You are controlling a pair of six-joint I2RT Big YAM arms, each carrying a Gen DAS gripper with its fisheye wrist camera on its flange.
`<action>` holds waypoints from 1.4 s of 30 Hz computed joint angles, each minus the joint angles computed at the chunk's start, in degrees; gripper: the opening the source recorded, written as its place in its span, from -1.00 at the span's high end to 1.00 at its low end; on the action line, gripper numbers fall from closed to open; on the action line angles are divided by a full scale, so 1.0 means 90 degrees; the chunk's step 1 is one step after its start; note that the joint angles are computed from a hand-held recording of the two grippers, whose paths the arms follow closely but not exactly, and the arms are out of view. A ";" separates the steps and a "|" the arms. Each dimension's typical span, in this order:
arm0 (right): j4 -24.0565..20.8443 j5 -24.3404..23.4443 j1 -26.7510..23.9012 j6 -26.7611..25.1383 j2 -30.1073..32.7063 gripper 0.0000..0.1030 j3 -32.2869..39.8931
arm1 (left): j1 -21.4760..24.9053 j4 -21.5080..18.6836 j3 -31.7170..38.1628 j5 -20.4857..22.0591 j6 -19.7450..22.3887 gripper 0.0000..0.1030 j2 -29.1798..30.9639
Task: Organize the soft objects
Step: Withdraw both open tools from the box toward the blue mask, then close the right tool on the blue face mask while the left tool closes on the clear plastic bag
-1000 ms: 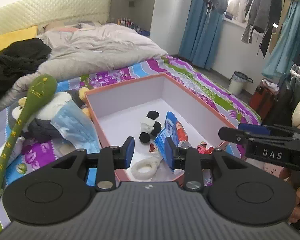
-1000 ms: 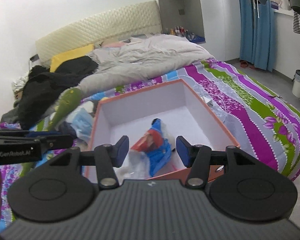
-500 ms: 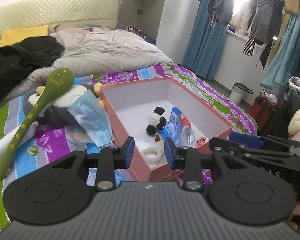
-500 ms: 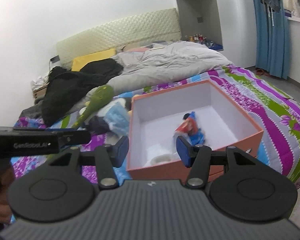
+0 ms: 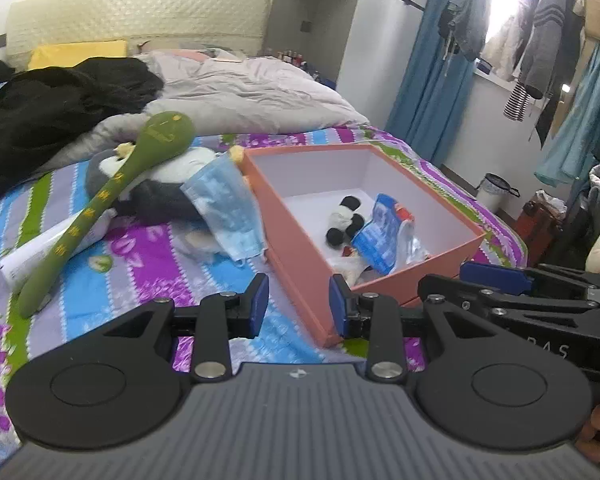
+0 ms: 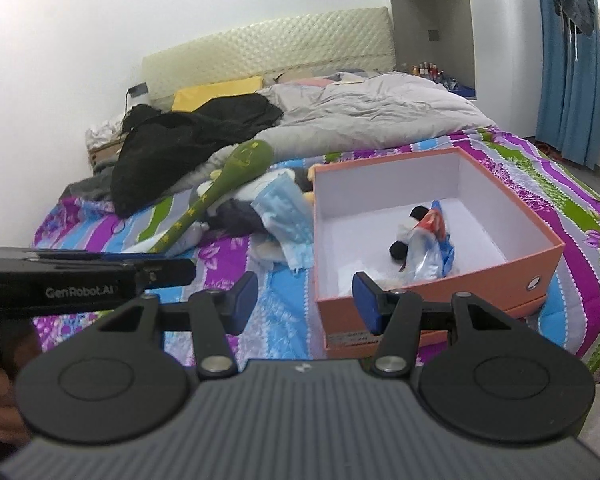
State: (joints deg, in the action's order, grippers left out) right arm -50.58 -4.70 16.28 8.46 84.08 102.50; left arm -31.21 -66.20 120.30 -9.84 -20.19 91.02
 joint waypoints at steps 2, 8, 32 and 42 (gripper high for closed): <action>-0.0037 0.0055 0.0086 -0.0035 -0.0033 -0.07 -0.0044 | 0.0038 0.0153 -0.0407 0.0053 -0.0122 0.26 -0.0269; -0.0265 0.0029 0.0348 0.0076 -0.0075 -0.07 -0.0112 | 0.0139 0.0454 -0.1480 -0.0036 -0.0462 0.26 -0.0996; -0.0443 0.1016 0.1018 -0.0741 0.2104 -0.05 0.1480 | 0.1785 0.1951 -0.2203 0.2041 -0.1318 0.10 -0.0067; -0.0354 0.1513 0.0997 -0.1049 0.3449 0.03 0.2774 | 0.2311 0.2699 -0.1422 0.3044 -0.1644 -0.02 0.1146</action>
State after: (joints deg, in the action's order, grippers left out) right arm -53.76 8.91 25.25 -0.97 115.13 127.46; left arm -10.42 -41.91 107.51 17.56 -34.99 101.33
